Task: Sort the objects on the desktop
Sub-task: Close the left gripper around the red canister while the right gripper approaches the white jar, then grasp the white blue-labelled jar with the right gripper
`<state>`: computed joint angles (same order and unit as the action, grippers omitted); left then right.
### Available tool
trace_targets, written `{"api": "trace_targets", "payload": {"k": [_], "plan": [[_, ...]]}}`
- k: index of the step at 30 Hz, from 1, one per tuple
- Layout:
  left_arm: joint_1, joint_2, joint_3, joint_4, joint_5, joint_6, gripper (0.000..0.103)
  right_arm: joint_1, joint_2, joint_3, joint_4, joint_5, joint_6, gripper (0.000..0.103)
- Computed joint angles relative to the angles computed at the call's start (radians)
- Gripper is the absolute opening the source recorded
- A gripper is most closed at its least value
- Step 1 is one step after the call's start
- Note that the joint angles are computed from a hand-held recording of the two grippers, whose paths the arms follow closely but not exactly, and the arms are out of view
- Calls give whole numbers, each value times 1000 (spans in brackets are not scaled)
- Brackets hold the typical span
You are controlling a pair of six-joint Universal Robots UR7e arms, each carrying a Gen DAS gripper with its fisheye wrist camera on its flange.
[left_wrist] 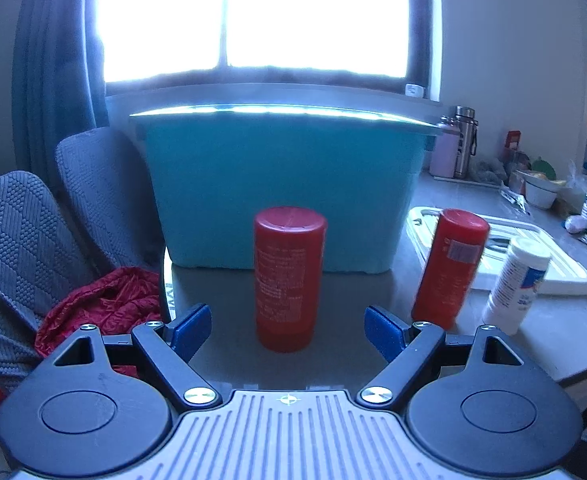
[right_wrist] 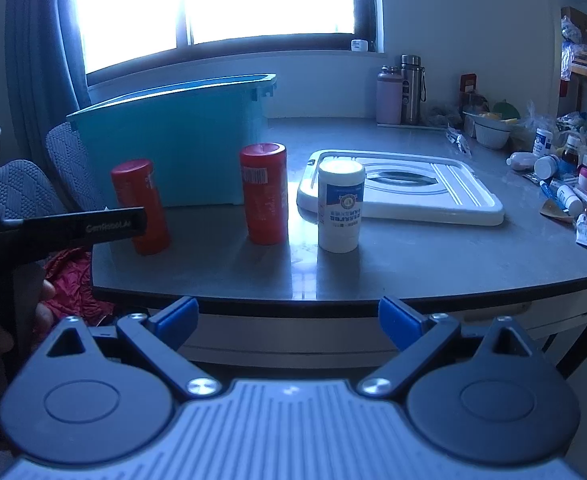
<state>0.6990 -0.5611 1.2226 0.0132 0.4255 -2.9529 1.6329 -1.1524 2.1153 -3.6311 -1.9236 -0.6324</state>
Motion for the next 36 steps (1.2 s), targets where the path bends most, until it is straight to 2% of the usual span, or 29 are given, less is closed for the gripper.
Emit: {"api": "trace_targets", "payload": {"k": [15,25,30,32,33,36], "plan": [[71,69,-142,-28,64,121,85,-7,61,-61,-2,-28,-1,97],[117,144,-295,15,89,144,85,-20,94,-111,13,-22,2,98],[135,194,-387,99,105,97,83,-24,106,-128,22,-19,0,98],[137,201,-391,77,97,118,54,-27,109,-132,27,-20,2,98],[135,206,-392,54,71,148,50,-28,110,-134,29,-22,3,98],[136,212,-411,96,73,106,50,-32,109,-138,33,-16,13,98]]}}
